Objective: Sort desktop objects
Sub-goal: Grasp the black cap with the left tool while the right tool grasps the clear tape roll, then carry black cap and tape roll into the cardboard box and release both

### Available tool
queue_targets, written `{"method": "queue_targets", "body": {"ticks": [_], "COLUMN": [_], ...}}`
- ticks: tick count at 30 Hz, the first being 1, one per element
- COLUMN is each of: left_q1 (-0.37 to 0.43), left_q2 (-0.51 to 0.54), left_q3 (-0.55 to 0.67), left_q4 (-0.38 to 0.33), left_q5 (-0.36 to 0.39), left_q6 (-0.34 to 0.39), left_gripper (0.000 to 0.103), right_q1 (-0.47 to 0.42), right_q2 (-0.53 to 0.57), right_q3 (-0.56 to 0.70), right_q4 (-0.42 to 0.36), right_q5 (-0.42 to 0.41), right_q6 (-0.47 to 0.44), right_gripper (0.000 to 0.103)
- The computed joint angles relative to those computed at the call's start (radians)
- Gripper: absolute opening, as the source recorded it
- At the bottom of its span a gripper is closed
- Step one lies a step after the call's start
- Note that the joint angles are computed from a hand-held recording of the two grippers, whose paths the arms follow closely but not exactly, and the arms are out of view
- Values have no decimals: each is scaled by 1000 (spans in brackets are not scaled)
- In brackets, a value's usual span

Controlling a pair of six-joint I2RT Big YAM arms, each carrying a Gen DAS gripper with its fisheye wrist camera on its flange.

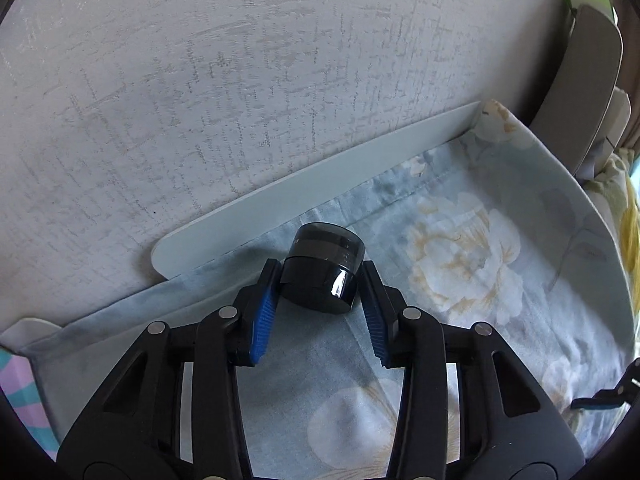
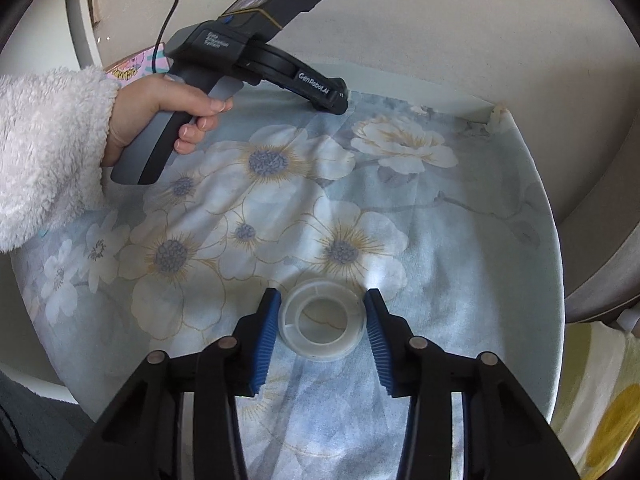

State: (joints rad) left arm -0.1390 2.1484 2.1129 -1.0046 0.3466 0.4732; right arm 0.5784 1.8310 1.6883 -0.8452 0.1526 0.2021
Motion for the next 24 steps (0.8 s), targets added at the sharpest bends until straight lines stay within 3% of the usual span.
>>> {"method": "queue_targets", "body": {"ticks": [6, 14, 19, 24], "left_q1": [14, 85, 152, 240], "left_q2": [-21, -147, -175, -193], "left_q3": [10, -22, 57, 131], "left_q4": [-45, -118, -193, -280], "left_q5": [9, 81, 127, 136], "left_q6": [-8, -43, -76, -89], "left_gripper": [36, 35, 34, 34], "right_q1": [6, -3, -6, 1], "right_q2": [-1, 7, 36, 149], "right_q3": [22, 131, 266, 527], "right_q4": [-22, -95, -149, -230], "right_q5": [30, 43, 34, 19], "right_q6": [-9, 35, 32, -44], "right_gripper": [39, 39, 39, 39]}}
